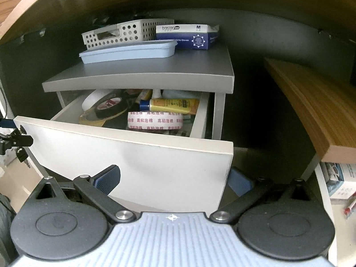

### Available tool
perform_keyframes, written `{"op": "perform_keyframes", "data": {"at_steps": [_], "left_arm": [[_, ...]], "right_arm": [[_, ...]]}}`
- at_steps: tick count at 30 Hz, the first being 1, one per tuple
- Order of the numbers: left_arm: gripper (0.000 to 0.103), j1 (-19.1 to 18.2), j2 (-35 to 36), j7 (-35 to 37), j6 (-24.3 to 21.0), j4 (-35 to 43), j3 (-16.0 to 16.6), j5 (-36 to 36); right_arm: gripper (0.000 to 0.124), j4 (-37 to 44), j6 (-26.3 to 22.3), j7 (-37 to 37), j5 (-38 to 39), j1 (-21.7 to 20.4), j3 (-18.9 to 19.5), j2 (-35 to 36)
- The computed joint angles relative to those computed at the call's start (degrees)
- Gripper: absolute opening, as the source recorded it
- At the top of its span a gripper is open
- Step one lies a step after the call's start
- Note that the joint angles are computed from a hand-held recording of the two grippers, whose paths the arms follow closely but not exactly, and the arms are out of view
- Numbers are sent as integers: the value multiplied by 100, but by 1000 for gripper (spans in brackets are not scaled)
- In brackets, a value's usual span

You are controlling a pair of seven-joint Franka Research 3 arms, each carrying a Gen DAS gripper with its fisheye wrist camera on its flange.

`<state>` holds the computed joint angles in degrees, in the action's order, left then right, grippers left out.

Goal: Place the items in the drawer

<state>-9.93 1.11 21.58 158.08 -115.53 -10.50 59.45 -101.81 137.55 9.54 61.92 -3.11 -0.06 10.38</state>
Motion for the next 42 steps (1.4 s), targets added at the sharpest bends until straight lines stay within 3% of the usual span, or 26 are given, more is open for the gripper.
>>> {"op": "perform_keyframes", "data": {"at_steps": [11, 31, 42], "left_arm": [[101, 39, -416, -240, 25, -468, -146, 74], [101, 134, -1040, -331, -40, -1111, -469, -174], [101, 162, -1249, -436, -29, -1322, -568, -322]], "right_arm": [[103, -448, -101, -38, -100, 11, -147, -391], [103, -824, -702, -208, -356, -81, -448, -807], [103, -861, -1085, 51, -453, -165, -574, -914]]}}
